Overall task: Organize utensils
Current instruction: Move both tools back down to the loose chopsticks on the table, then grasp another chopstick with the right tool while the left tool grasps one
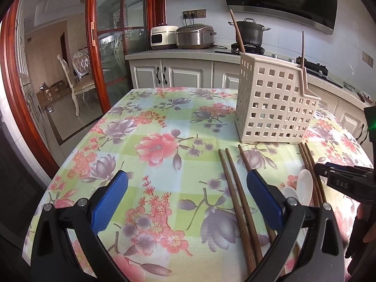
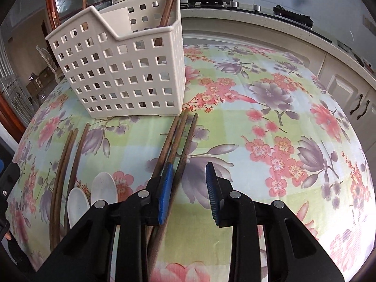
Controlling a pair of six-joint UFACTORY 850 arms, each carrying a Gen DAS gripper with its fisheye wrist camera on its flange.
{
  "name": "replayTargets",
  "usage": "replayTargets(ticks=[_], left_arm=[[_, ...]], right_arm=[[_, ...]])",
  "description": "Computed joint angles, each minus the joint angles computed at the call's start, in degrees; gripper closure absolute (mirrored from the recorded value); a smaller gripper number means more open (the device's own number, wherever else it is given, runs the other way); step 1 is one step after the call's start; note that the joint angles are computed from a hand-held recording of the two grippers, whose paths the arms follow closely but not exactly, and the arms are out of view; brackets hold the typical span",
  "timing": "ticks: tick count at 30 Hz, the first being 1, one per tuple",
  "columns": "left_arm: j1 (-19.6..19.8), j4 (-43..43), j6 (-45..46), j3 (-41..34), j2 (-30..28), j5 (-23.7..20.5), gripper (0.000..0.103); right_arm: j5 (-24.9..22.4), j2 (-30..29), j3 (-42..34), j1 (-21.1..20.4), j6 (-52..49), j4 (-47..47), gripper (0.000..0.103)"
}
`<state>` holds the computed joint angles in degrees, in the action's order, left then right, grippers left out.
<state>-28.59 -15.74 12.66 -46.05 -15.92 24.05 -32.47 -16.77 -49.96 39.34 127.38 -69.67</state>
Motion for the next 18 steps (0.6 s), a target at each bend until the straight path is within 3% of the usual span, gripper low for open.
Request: replayTargets(ticks=[4, 6, 8, 11, 18], left_arm=[[0.2, 1.1, -1.1, -0.1, 0.0, -0.6, 0.005], [0.4, 2.3, -2.3, -0.5, -0.3, -1.7, 0.005], [0.5, 3.3, -3.5, -1.1, -0.8, -3.2, 0.005], [0.4, 3.7, -3.7, -2.3, -1.7, -5.6, 0.006], [-1.2, -5.4, 5.7, -5.4, -4.3, -9.2, 0.010]], right_arm=[[-1.5, -0.9, -1.1, -0.2, -3.1, 2.3, 0.079], [-1.8, -0.7, -0.8, -0.2, -3.6, 2.3, 0.089], [-0.6, 0.2, 0.5, -0.4, -1.9, 0.6, 0.093], [1.2, 2.3, 3.1, -0.9, 1.9, -2.1, 0.095], [3.6, 4.9, 6.5, -0.9, 7.5, -7.0, 0.095]])
